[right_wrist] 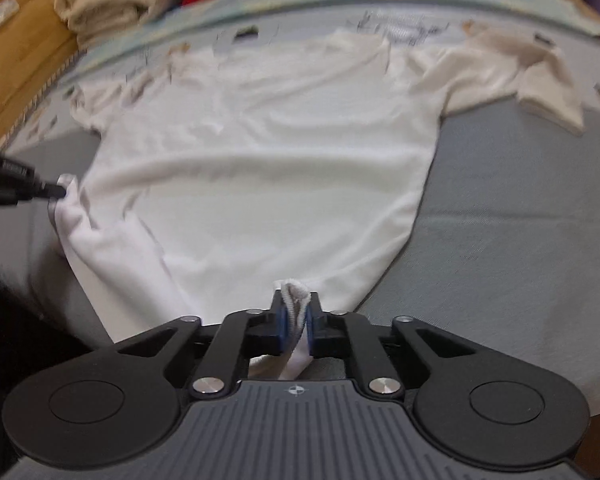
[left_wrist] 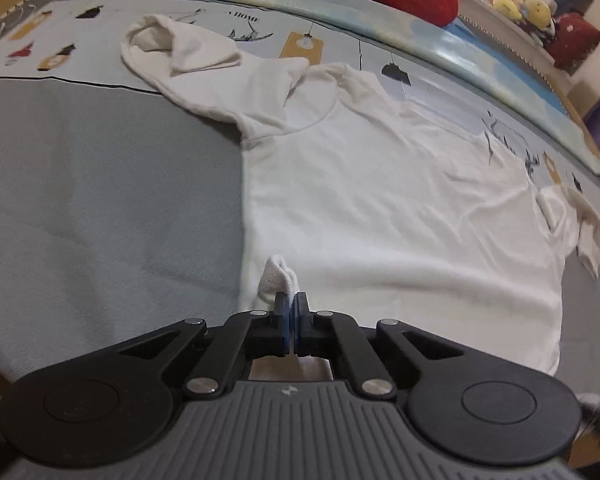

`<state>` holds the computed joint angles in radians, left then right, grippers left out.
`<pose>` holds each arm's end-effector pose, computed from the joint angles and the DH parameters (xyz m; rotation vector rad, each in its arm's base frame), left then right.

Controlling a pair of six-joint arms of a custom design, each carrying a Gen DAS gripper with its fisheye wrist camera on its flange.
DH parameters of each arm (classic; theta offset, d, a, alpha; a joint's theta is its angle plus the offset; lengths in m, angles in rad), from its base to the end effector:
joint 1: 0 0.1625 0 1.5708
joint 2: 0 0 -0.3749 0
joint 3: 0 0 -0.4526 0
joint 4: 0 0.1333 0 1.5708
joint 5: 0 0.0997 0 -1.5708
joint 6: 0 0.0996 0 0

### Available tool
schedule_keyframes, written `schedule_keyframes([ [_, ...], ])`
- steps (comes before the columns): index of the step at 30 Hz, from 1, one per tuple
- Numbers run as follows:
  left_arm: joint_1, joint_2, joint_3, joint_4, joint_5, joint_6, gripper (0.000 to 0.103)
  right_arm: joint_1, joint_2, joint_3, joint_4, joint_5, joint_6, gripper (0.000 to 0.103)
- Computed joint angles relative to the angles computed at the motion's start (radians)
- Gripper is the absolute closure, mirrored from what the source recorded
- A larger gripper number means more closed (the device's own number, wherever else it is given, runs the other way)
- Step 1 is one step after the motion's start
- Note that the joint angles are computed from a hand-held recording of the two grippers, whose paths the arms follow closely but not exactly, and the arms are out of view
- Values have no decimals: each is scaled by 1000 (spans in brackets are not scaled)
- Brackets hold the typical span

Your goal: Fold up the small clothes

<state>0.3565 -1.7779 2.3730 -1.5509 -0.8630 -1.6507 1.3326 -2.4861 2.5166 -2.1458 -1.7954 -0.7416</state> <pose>-0.2453 -0.3027 0.1563 -0.2387 2.3460 -0.7545 0.0394 -0.3088 0.3458 0.5782 -2.5831 0.5114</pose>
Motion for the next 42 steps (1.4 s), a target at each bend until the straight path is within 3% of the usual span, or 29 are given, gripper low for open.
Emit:
schedule_keyframes([
  [4,-105,-104,7,125,-110,-101,102,-30,-69,-4,5,-11,36,98],
  [7,-184,-162,14,176,-175,-84,101,-56,-68,-18,-16,-104,94,99],
  [10,-160,-191,39,146,-295,-27,94,-87,-37,-36,-40,-191,146,99],
  [11,-155,-186,33,168,-294,-46,86,-89,-27,-37,-52,-220,159,99],
  [12,-154,-187,27,189,-275,-73,72,-95,-20,-39,-56,-234,172,98],
  [13,-156,-199,27,194,-248,-103,67,-98,-13,-44,-51,-234,185,98],
  [16,-151,-184,6,207,-172,-131,66,-98,-19,-41,-69,-210,203,89],
  [20,-148,-103,-39,214,-118,-131,66,-83,-25,-48,-106,-142,210,66],
  [26,-176,-20,-114,325,24,-196,66,-51,25,-94,-220,-42,209,64],
  [32,-98,44,-191,235,167,24,68,4,204,-239,-363,62,155,64],
  [35,-21,84,-221,92,242,285,91,23,334,-332,-426,97,136,71],
  [36,14,109,-235,40,258,370,92,29,375,-356,-450,102,128,75],
  [39,127,183,-256,-151,273,565,92,34,513,-427,-507,108,146,75],
  [41,199,227,-265,-238,260,628,92,29,591,-464,-503,98,189,75],
  [42,238,260,-293,-226,237,620,92,44,633,-486,-488,52,212,75],
])
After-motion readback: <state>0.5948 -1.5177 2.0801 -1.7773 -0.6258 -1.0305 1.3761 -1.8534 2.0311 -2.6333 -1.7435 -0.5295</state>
